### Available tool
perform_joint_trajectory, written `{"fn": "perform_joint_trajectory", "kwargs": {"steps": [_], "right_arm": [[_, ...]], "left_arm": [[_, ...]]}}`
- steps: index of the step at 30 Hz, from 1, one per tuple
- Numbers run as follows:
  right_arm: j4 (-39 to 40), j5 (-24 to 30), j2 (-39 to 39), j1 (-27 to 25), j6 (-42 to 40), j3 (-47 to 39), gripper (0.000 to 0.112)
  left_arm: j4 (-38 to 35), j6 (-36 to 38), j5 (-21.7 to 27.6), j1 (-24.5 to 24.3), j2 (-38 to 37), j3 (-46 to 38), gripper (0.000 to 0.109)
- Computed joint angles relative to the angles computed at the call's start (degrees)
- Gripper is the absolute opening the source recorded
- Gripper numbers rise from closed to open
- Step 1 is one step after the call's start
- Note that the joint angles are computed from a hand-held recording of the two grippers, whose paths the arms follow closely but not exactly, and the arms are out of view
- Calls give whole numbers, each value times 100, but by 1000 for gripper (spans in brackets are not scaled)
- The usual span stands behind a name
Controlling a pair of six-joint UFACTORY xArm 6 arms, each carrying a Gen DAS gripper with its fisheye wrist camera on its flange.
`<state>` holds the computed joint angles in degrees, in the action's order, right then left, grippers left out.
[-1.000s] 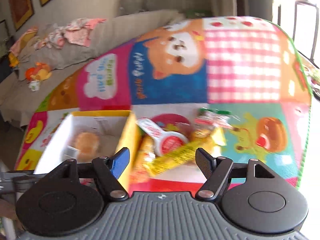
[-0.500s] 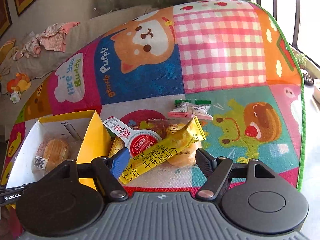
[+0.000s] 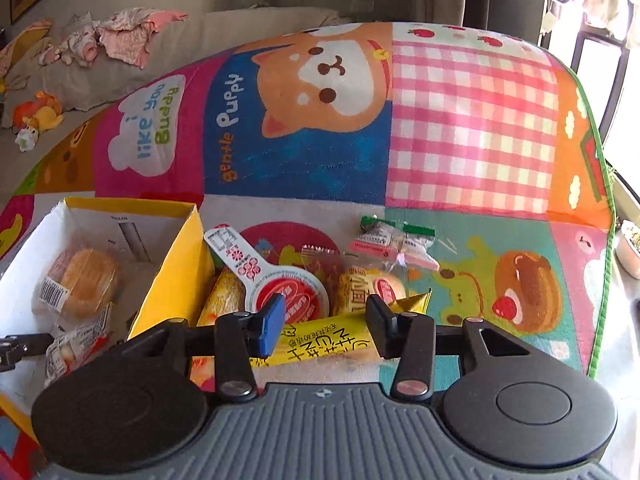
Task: Organize objects
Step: 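Grasp the yellow stick snack with the right gripper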
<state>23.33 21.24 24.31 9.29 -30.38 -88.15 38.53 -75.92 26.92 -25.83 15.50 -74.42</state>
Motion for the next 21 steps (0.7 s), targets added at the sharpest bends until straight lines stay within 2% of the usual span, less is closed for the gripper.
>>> {"fn": "perform_joint_trajectory", "kwargs": {"steps": [3,6,9,13,19,21], "right_arm": [[81,494,-355,-180,-166,337,45],[65,263,-792,-244,-633,975,45],[432,296,-992,-303,-957,1159,53],[1100,785,-681,-405,-556,574,71],[1998,1231,276,-338,549,-504,70],[1781,1102,494,-253,923,-677,60]], "left_arm": [[0,-3,-5,-2,7,-7,15],[0,-3,-5,-2,7,-7,15],[16,-42,-7,-2,8,-7,15],[14,-48,3,-8,10,-15,15],[-21,-4,18,-11,13,-24,15],[-23,3,20,-11,11,-24,15]]}}
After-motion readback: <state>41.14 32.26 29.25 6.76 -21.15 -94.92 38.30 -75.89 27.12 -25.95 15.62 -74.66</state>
